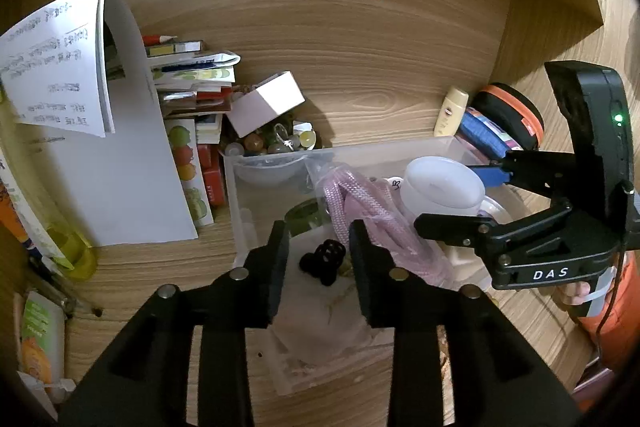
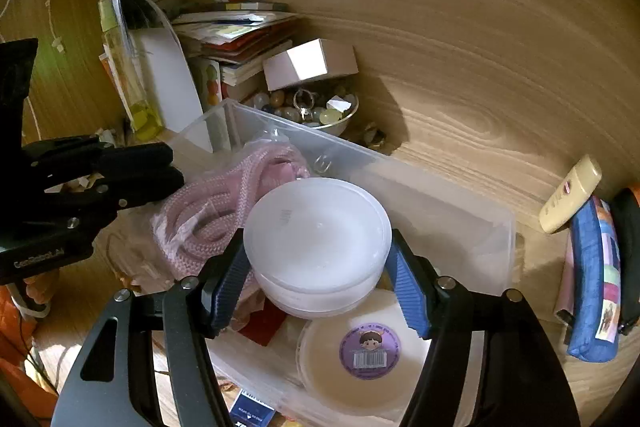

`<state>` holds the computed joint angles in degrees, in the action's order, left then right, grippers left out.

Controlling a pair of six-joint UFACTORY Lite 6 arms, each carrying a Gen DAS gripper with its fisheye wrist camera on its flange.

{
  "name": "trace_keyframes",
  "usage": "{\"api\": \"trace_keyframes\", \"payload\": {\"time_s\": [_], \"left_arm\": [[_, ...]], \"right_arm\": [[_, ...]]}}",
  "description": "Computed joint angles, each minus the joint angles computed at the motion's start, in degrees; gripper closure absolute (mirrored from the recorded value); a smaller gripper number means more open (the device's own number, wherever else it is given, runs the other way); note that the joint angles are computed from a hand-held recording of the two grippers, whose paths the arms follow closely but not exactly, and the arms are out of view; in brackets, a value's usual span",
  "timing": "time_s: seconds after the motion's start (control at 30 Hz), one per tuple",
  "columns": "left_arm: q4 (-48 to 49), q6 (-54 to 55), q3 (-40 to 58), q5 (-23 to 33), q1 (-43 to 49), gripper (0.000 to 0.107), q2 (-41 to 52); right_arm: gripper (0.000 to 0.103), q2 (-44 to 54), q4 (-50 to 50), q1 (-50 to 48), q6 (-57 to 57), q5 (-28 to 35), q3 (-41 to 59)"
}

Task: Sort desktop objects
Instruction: 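Release the white lid into the box with right tool while left tool drops the clip in, then move both open tools toward the blue card and dotted tile on the desk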

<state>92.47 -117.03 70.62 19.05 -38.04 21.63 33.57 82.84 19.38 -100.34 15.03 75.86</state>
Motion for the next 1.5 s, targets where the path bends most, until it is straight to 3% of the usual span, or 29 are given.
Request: {"api": "trace_keyframes", "payload": {"time_s": [0.2,0.5,0.57,0.9,1.2,1.5], "left_arm": [[4.71,-4.13,-1.41,1.67,-1.07,0.051,-1.49],[1.94,-1.3,-1.47,4.57,-2.58,0.036,-2.39],[1.55,-1.2,-2.43,6.33,-3.62,0.033,-3.73],[-6.9,4.06,-3.51,14.03,-10.55,0.021,-6.37],[-12.26,4.56,-3.08,16.65,-17.07,0.017,-4.27],[-16.41,4.28,-1.01,13.19,-20.47,0.017,1.33]], "right_arm": [[0.038,-2.21,-4.4,-1.37,5.33,0.73,-1.77],[0.019,-15.16,17.34,-5.12,-17.97,0.33,-15.31],[0.019,-18.33,21.44,-7.24,-22.72,0.95,-18.71],[0.019,-26.37,22.9,-18.35,-28.21,5.15,-28.68],[0.019,-26.77,21.93,-27.37,-32.35,10.64,-34.42],[0.019,-19.63,25.3,-29.14,-38.5,10.21,-34.97]]}}
